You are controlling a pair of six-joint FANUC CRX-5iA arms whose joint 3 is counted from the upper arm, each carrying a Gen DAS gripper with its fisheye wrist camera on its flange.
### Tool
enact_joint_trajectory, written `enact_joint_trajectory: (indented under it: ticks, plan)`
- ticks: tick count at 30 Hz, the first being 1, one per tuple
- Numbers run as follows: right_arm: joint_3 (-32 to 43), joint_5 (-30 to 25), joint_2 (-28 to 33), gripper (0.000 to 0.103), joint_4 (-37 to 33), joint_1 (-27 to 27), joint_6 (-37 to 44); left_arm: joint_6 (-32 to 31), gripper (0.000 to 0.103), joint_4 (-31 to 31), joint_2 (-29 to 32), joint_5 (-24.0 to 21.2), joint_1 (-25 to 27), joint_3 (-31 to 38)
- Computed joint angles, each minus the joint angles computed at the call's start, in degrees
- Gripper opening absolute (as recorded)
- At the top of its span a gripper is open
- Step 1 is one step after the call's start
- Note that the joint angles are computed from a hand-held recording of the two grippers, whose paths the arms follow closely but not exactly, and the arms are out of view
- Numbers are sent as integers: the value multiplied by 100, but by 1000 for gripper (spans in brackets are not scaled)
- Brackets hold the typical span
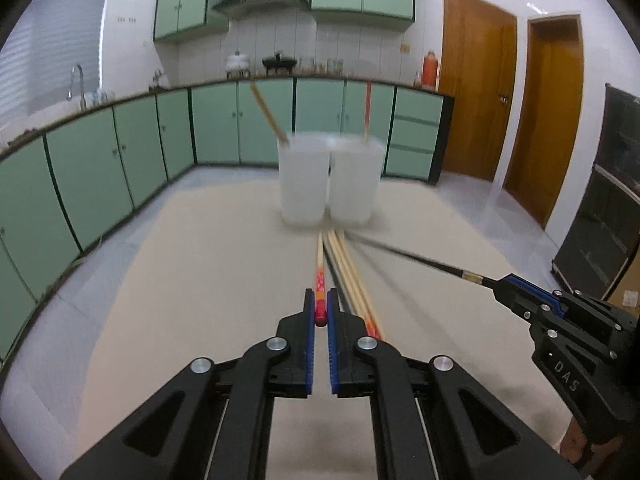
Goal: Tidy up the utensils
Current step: 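Lift both chopsticks and drop them into the white holder with both tools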
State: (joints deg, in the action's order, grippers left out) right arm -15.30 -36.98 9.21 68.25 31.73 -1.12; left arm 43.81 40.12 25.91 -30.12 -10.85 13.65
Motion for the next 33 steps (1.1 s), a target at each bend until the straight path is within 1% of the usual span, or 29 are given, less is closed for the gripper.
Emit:
enact_joint_trajectory:
  ticks: [2, 5, 7, 9, 11, 15, 16, 21, 24, 28, 31, 33]
  plan:
    - [101, 68, -29, 6, 40, -72, 85, -157, 6, 175, 12, 77, -13, 86]
    - [321, 197, -48, 6, -11, -199, 318, -294, 6, 421, 148, 93, -22, 419]
    - [490, 263, -32, 6, -75, -269, 497, -294, 6, 468, 250, 108, -46, 649]
    - [702, 392, 6, 6, -281, -346, 726, -253, 6, 462, 381, 84, -61, 928]
    - [1045, 494, 94, 6, -727, -421, 1169, -257, 6, 510, 509, 40, -73, 1199]
    - [1660, 490, 261, 6, -1460, -494, 1950, -161, 6, 489, 748, -123, -83, 1728]
    - [1866, 494, 312, 6, -1771, -517, 2242, -159, 6, 494, 777, -146, -82, 1793]
    - [2858, 165, 585, 6, -3110, -592, 3641, -46, 6, 502, 993, -482, -30, 2292]
    - [3244, 72, 664, 6, -3612, -647, 4182, -30, 6, 570, 1109, -653, 11, 2535]
    - [3779, -66, 783, 6, -4219, -761, 4805, 81, 5, 632, 1359, -931, 62, 3065]
    - [4208, -176, 937, 6, -4353, -816, 5086, 161, 5, 588, 1602, -1011, 61, 3591]
    - [4510, -175, 1084, 6, -4217, -848, 5172, 214, 5, 534, 1806, -1019, 38, 4035]
